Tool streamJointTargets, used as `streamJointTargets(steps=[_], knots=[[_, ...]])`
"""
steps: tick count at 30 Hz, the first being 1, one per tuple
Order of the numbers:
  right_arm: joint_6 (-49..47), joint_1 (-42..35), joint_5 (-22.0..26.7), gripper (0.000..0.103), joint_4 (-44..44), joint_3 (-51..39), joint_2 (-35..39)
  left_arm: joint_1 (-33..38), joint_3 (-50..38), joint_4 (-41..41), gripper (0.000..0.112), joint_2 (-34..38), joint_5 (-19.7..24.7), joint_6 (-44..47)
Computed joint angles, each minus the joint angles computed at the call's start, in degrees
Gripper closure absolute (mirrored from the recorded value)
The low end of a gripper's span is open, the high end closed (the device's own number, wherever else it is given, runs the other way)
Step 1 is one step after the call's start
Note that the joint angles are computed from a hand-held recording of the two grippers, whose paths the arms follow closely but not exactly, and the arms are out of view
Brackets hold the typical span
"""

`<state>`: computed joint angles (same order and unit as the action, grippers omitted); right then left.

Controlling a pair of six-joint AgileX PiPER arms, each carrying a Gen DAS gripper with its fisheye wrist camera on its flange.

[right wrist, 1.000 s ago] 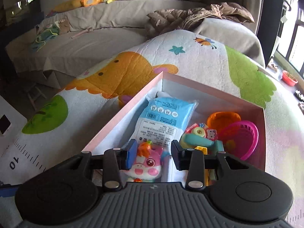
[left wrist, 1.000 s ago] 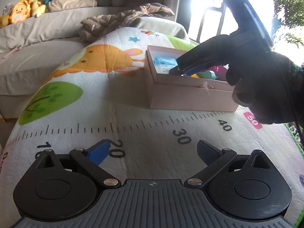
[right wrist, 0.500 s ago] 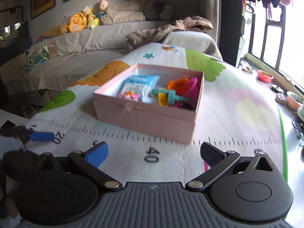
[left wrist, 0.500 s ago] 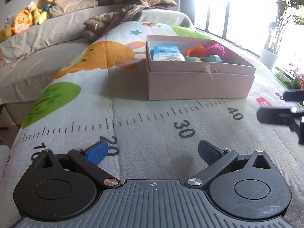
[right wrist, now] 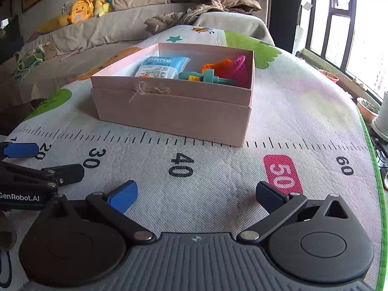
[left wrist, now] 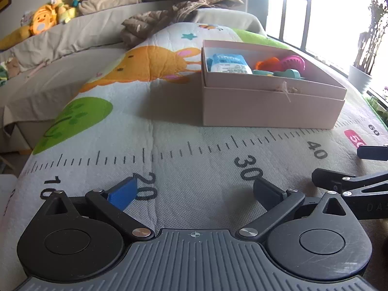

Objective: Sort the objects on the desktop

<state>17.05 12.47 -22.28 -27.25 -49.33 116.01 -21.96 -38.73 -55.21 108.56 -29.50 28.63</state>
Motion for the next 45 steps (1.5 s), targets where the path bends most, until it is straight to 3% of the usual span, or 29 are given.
streamJointTargets(steps=[4,45], knots=[[-4.7,0.4,-2.2,0.000,4.9,1.8,-0.1,0.2,0.4,2.0,0.009,0.0,-0.2,-2.1],[-3.5,0.2,-2.1,0.000,3.8,1.6,-0.1,0.4,0.3,2.5,0.009,0.3,-0.4,-2.6]])
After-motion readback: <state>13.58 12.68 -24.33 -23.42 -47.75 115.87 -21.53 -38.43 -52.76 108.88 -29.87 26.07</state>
